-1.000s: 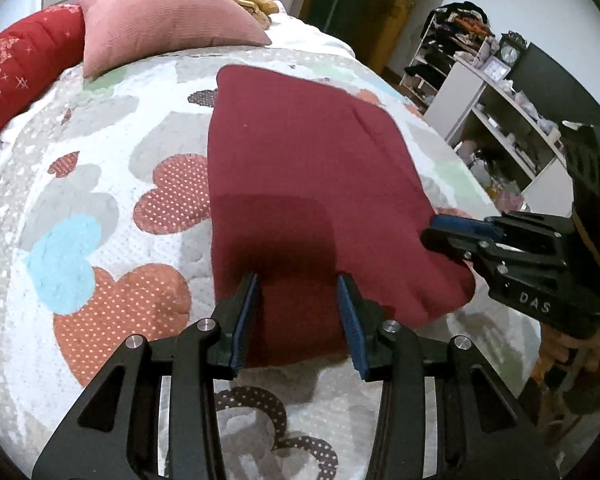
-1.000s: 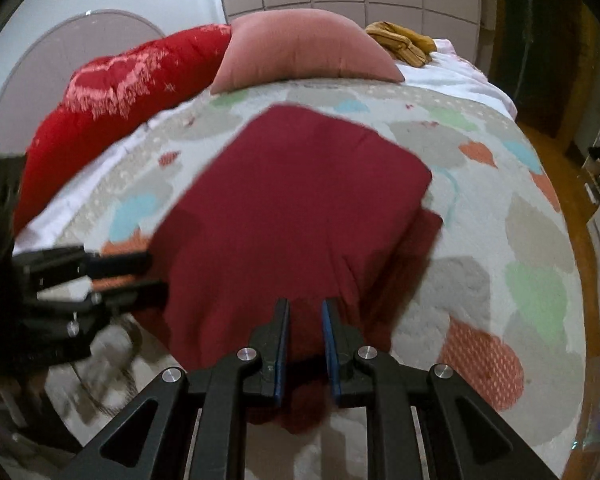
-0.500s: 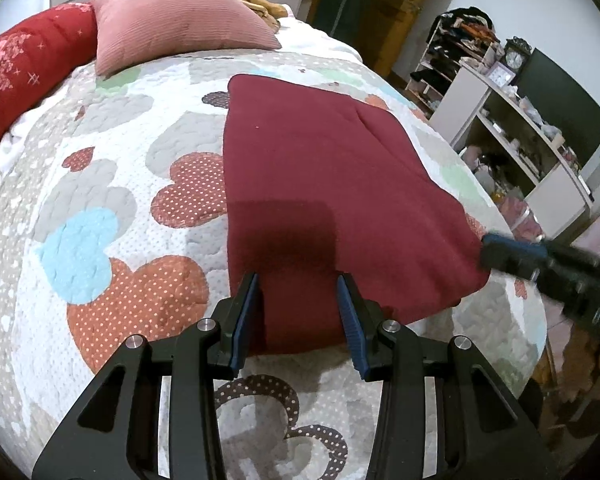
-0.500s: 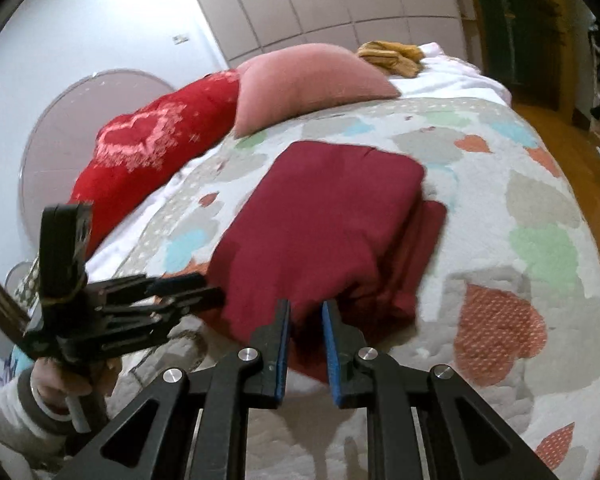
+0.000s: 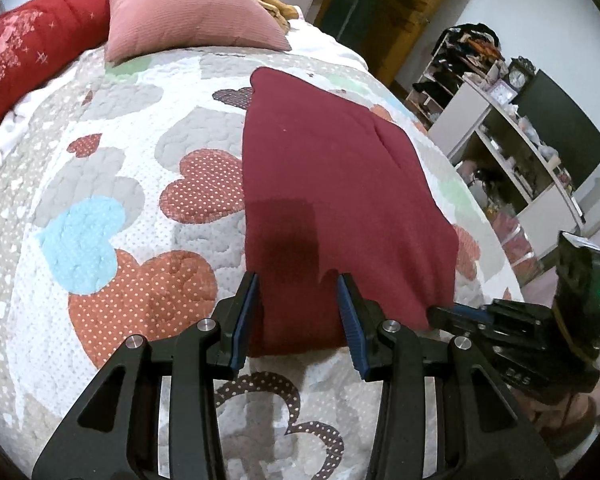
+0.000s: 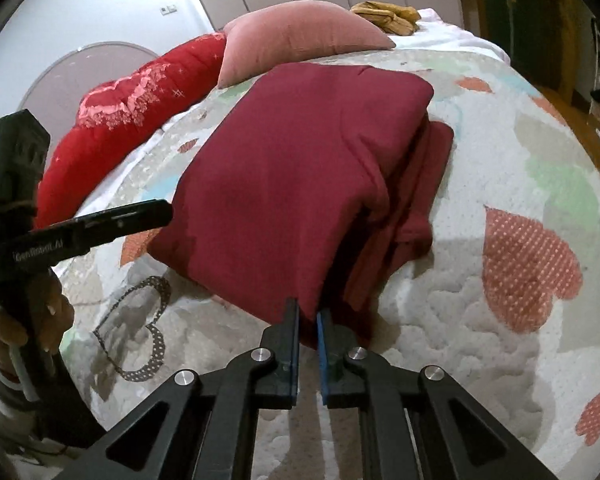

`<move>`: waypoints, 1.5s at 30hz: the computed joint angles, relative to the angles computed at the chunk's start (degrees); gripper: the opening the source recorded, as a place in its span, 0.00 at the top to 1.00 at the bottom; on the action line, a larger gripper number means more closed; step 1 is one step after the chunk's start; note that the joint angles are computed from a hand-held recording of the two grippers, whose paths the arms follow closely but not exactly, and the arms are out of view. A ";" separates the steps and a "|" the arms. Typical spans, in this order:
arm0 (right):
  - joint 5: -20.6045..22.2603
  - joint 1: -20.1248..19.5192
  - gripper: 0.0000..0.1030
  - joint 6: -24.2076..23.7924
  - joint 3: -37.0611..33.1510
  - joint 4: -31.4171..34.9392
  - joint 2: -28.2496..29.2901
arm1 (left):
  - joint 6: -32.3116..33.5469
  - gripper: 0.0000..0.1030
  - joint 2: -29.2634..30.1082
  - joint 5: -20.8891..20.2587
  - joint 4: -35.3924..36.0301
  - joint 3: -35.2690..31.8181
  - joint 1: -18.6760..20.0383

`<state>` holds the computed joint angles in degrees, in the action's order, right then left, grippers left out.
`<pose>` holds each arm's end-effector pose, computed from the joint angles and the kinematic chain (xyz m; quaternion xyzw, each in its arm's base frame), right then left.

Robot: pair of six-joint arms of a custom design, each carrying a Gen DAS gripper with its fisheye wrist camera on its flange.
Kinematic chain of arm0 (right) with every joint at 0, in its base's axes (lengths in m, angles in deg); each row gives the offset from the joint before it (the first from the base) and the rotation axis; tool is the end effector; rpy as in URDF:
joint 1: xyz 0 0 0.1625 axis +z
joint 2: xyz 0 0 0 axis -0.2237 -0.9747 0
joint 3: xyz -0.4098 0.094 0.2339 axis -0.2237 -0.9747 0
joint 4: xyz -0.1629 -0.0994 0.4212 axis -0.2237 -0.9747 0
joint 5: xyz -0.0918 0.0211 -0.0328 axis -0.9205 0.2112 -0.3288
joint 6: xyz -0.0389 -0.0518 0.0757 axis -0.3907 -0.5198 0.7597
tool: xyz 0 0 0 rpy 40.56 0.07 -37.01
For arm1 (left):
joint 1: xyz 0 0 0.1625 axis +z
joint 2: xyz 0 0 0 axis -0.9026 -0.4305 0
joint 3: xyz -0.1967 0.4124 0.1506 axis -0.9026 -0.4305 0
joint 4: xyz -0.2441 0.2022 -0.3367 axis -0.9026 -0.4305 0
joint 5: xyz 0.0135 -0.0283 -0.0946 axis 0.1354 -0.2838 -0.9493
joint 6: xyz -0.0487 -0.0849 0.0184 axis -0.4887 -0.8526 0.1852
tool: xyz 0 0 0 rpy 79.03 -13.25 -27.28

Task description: Fold small clothes

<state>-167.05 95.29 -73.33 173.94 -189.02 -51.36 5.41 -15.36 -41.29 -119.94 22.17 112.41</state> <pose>0.0269 -0.5041 0.3063 -0.0331 -0.9001 0.3508 0.2563 -0.3902 -0.6633 -0.0282 0.3838 0.9159 -0.0753 0.0902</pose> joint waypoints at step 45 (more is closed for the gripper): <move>15.02 -1.48 0.60 9.50 -7.35 -1.64 2.16 | -2.94 0.44 -1.20 -7.56 3.29 -3.62 3.30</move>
